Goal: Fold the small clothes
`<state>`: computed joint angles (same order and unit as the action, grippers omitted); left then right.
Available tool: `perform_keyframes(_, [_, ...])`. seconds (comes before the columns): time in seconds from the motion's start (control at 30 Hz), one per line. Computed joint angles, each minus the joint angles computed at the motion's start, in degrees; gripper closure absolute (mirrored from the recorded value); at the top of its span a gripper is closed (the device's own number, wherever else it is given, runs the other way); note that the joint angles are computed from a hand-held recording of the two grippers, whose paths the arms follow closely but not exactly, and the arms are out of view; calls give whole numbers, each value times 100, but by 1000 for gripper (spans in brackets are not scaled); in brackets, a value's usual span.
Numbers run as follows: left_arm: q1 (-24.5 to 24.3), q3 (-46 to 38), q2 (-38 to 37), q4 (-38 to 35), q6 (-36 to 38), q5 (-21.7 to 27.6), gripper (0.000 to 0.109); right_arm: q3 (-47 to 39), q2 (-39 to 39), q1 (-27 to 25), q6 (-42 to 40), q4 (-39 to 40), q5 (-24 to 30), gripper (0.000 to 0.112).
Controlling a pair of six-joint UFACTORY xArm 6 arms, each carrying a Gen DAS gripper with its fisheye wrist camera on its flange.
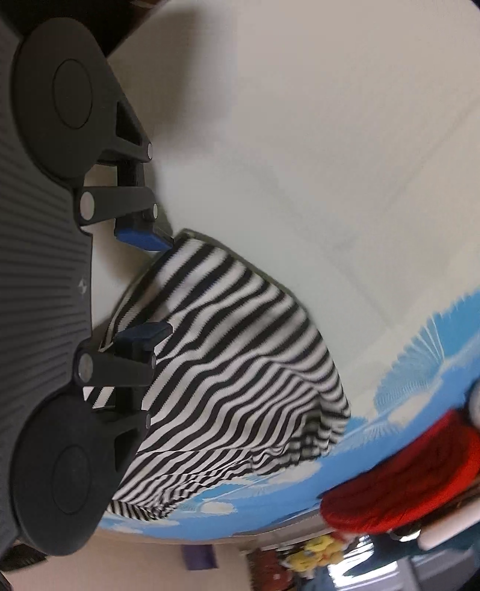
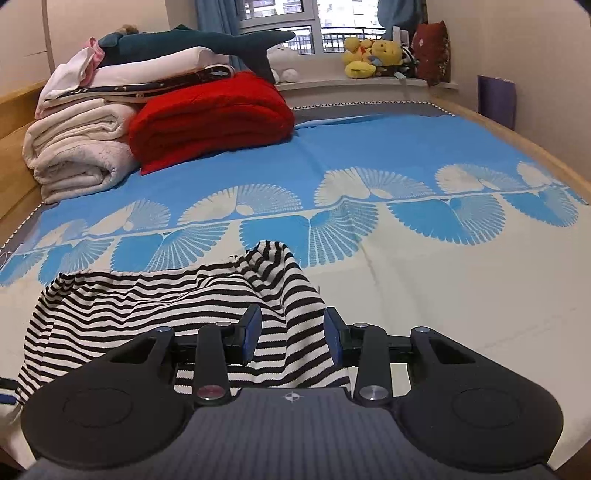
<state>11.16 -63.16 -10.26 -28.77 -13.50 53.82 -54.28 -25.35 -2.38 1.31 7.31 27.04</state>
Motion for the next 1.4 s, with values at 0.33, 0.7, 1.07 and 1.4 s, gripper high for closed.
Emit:
perform_keyframes(0.33, [-200,-52,186,431,-642,-348,60,94,-82,60,282,-569,-319,74])
perform_keyframes(0.7, [-443,-66,246,878,-703,-648,69,63,-52,-83,819,-944,-157,74])
perform_keyframes(1.07, [-391,131,-69,486,219,-1129,99,28,2,-140,1364,-1325,-92,74])
perform_keyframes(1.4, [-486,180,-326,1734,-157,-1047,99,-144,163,-97,1783,-1528,-193,74])
